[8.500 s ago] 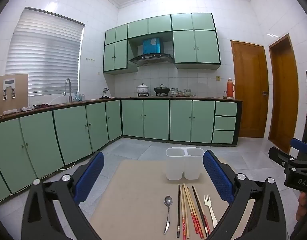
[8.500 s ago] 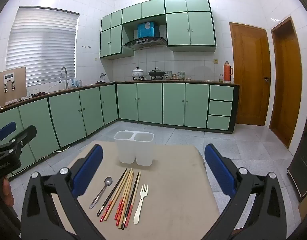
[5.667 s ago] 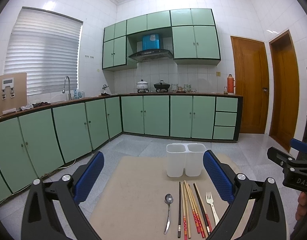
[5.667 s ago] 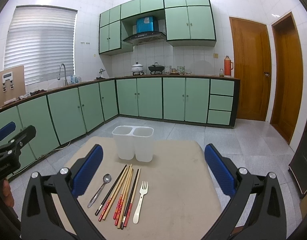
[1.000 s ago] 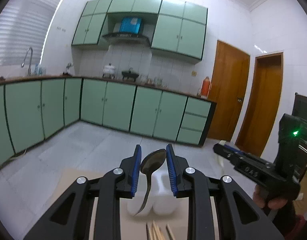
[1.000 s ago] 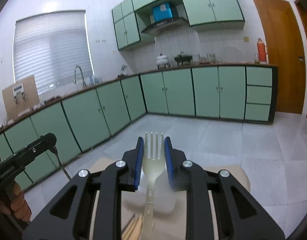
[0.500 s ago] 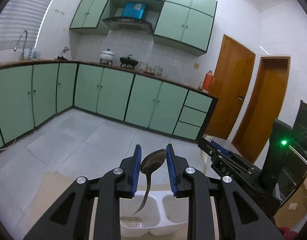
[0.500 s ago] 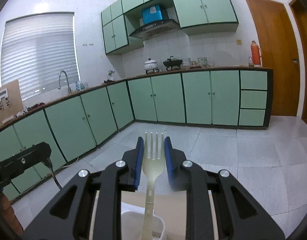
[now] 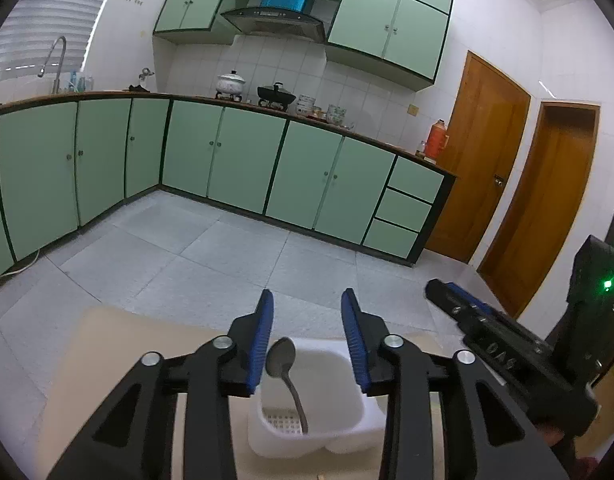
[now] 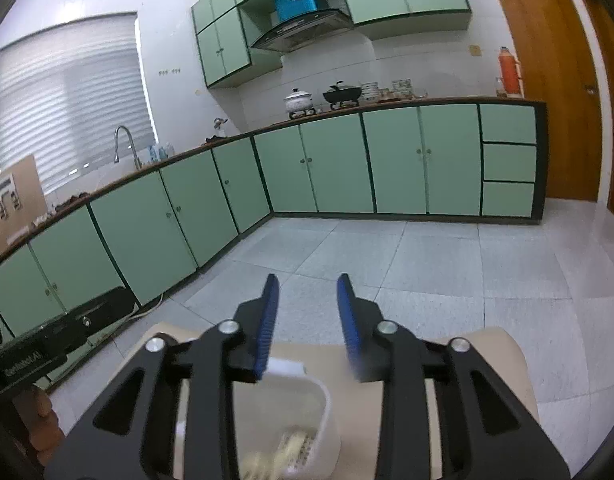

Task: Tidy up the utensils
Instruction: 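Lower the white fork into the holder and open the right tool, then move the right tool to the red-patterned chopstick and grasp it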

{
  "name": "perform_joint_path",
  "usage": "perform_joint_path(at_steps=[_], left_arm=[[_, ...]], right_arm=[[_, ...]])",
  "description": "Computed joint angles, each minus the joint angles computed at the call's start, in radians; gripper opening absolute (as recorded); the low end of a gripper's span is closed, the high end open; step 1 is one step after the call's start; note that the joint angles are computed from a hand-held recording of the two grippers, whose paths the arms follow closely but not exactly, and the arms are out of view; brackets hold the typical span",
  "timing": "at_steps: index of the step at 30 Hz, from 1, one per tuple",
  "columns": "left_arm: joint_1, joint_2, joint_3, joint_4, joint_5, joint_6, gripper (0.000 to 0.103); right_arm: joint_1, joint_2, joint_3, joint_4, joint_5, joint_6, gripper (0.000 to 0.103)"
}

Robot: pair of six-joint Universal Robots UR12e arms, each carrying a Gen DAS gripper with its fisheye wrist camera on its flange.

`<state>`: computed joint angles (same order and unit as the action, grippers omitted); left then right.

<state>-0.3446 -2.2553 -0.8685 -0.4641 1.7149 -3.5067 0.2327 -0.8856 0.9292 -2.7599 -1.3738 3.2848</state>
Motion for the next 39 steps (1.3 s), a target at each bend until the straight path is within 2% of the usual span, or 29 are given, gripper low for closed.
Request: perform_joint_path(at_steps=[4,6,9,12,17,23,26,27,30,35,39], left_arm=[[-0.014,0.048,-0.075,0.029,0.024,0.041,0.049],[-0.022,0.079,-0.124,0.04,0.031,0.056,0.054],[-0.04,0.136,-0.222,0.05,0.065,0.086,0.059],[-0.055,0.195,-0.325,0.036,0.071,0.065,0.065],[-0.084,0.273,-0.462,-0.022,0.101,0.065,0.066],[-0.105,0.324,-0.551,-0.093,0.11,0.033,0.066],[-0.117,0.335,-0.586,-0.07,0.143,0.004,0.063],[-0.127,0.332,-0.593,-0.038,0.182,-0.01,0.063],[-0.137,0.338,-0.626,0.031,0.195,-0.024,0.063],[-0.142,0.354,-0.65,0.018,0.185,-0.017,0.063],[-0.145,0.364,-0.668,0.011,0.196,-0.032,0.063]], right_arm=[[-0.003,-0.066,0.098,-0.024,-0.035,0.002,0.051],[-0.004,-0.109,0.17,-0.045,-0.047,0.001,0.067],[0.001,-0.189,0.301,-0.056,-0.084,-0.033,0.078],[0.007,-0.264,0.423,-0.035,-0.102,-0.054,0.082],[0.023,-0.369,0.584,0.033,-0.133,-0.057,0.08],[0.04,-0.44,0.689,0.071,-0.135,-0.023,0.062],[0.054,-0.452,0.712,0.075,-0.149,-0.009,0.058],[0.06,-0.455,0.724,0.056,-0.155,-0.005,0.056],[0.072,-0.464,0.751,0.019,-0.149,-0.026,0.049],[0.085,-0.48,0.78,0.025,-0.148,-0.068,0.042],[0.086,-0.491,0.793,0.05,-0.122,-0.065,0.041]])
